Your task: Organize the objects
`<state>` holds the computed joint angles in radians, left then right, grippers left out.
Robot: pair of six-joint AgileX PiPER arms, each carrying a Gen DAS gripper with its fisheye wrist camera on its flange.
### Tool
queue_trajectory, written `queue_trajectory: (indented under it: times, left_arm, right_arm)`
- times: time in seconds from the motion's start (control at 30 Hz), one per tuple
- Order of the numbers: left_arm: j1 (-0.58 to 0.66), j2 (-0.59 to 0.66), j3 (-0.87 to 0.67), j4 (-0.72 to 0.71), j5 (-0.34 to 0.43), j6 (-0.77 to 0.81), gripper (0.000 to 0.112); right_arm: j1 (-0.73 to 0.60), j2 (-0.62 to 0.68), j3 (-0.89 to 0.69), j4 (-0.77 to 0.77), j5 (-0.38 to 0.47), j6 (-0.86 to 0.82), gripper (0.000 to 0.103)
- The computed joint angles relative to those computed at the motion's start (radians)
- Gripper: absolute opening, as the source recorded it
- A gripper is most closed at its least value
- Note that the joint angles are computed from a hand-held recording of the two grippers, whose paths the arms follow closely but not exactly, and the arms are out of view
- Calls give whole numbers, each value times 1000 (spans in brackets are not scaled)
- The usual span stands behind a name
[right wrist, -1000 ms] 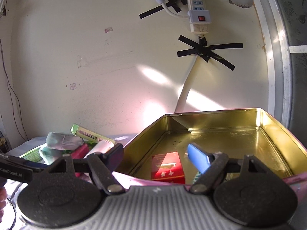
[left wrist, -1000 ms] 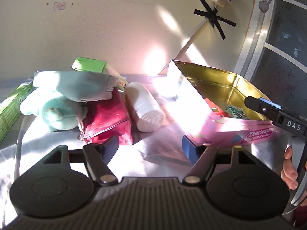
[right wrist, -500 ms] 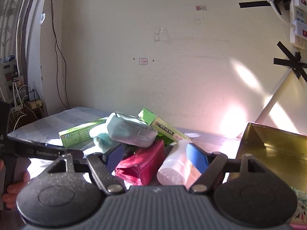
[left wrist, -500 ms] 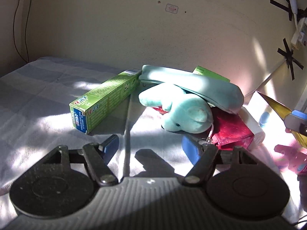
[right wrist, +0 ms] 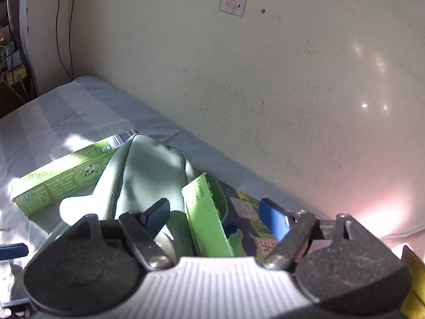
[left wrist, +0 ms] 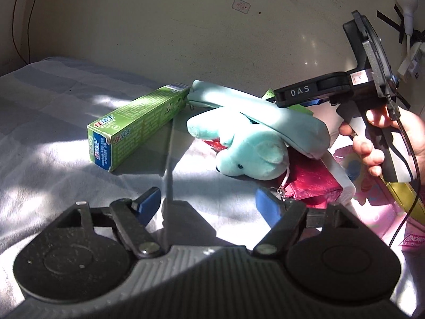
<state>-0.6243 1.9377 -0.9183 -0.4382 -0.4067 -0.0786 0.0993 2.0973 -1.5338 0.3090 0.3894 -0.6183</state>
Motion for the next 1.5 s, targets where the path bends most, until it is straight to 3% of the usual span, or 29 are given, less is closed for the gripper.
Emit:
queue_trajectory:
  times: [0.07,0.1,0.2,0.33,0.47,0.53,0.6,0.77,0.83,0.93,1.07,1.23,1.33,1.4,1.47,1.5]
  left_arm:
    - [4,-2,3,36,2,-32,80]
    - [6,-6,9,57,2,-54,80]
    - [7,-5,7,75,10,-72,81]
    - [0,-4,7,47,1,-43,81]
    - [-5,-5,11,16,-9,-21,81]
    - [-3,-8,20,24,-25,-35,81]
    - [3,-11,31,46,-44,-68,81]
    - [25,-37,96,56,-148,-164,81]
    - [42,-44,111,66,-159,-218,81]
    - [53,-62,135,47,-162,-259,81]
    - [18,-107,174,-57,-176,-179,81]
    - [-22,-145,209,-139,-141,-69,81]
    - [-29,-166,233,-88,-109,-93,81]
    - [-33,-183,249,-37,-90,-126,81]
    - [-39,-203,264,25,-71,-179,81]
    - [-44,-213,267,41,-57,-191,81]
  right_arm:
    - [-25,17,-31,38,44,2,54]
    - [-37,12,-17,72,32,-24,51]
    - [-56,-45,97,157,-80,-142,43]
    - [-98,-190,274,553,-203,-541,31]
    - [-173,-385,423,950,-148,-941,28]
    - [-245,-494,510,1134,-26,-1131,28]
    - [-330,-594,586,1188,127,-1192,28]
    - [-565,-772,701,1089,566,-1107,28]
    - [-620,-801,747,1070,687,-1107,28]
    - [-640,-784,791,1045,783,-1097,28]
    - [-603,-683,859,1036,791,-1118,28]
    - [-587,-519,903,1081,661,-1152,28]
    - [-618,-473,936,1138,576,-1225,41]
    - [-650,-459,958,1161,559,-1274,59]
    - [-691,-466,998,1184,556,-1376,63]
    - [-713,-471,1018,1188,562,-1427,72]
